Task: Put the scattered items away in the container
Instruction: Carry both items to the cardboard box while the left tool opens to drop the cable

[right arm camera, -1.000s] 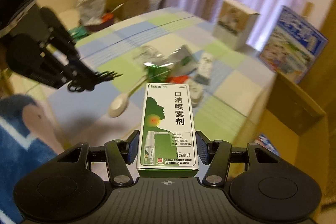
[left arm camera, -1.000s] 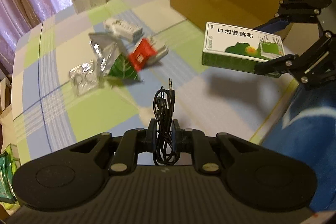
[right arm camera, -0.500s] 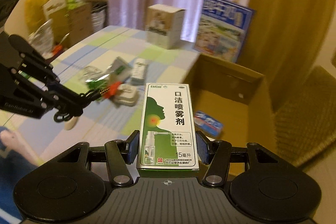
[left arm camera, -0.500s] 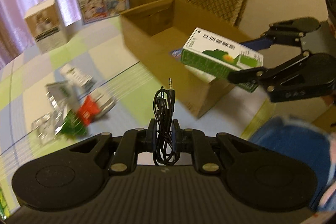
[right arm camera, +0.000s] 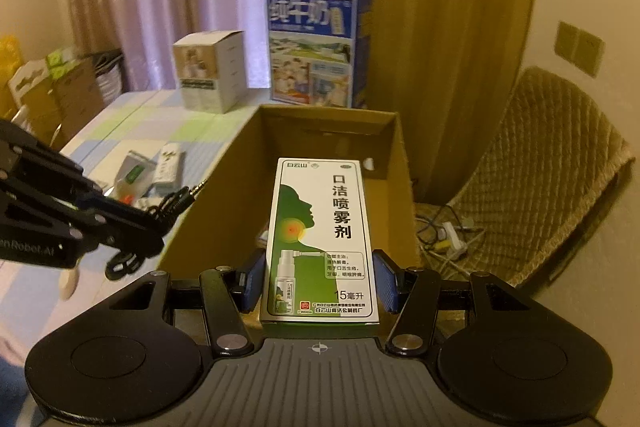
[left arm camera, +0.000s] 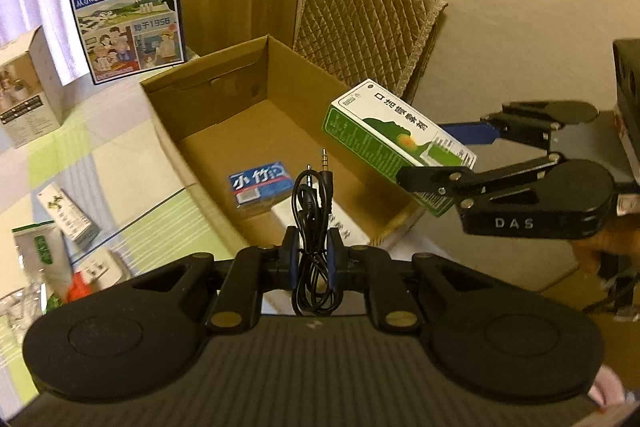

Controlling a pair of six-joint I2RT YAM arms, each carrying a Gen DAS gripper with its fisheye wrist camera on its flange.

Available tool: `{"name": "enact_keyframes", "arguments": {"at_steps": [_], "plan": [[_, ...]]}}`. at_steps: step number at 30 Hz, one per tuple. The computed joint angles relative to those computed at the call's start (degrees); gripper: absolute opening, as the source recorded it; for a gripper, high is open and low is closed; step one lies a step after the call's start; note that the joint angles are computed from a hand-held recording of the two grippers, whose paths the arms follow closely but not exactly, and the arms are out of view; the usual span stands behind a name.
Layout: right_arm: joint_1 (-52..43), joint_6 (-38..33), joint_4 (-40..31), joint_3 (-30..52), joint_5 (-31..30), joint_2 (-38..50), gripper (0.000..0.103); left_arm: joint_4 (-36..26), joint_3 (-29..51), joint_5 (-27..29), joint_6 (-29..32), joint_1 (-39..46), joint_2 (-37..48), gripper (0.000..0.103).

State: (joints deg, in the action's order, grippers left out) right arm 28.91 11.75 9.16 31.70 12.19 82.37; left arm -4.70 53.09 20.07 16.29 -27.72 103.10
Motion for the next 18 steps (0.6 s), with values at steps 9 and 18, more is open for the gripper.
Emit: {"name": "enact_keyframes", "arguments": {"at_steps": [9, 18], "plan": [[-5.7, -1.6, 3.3, 1.8, -4.0, 5.1, 0.052, 1.6, 7.7, -2.4, -4.8, -2.7, 9.7, 0.01], [-7.4, -2.5, 6.3, 4.7, -6.0, 11.6, 0.052, 1.5, 11.8, -4.7, -4.6, -3.7, 15.1, 0.011]]}}
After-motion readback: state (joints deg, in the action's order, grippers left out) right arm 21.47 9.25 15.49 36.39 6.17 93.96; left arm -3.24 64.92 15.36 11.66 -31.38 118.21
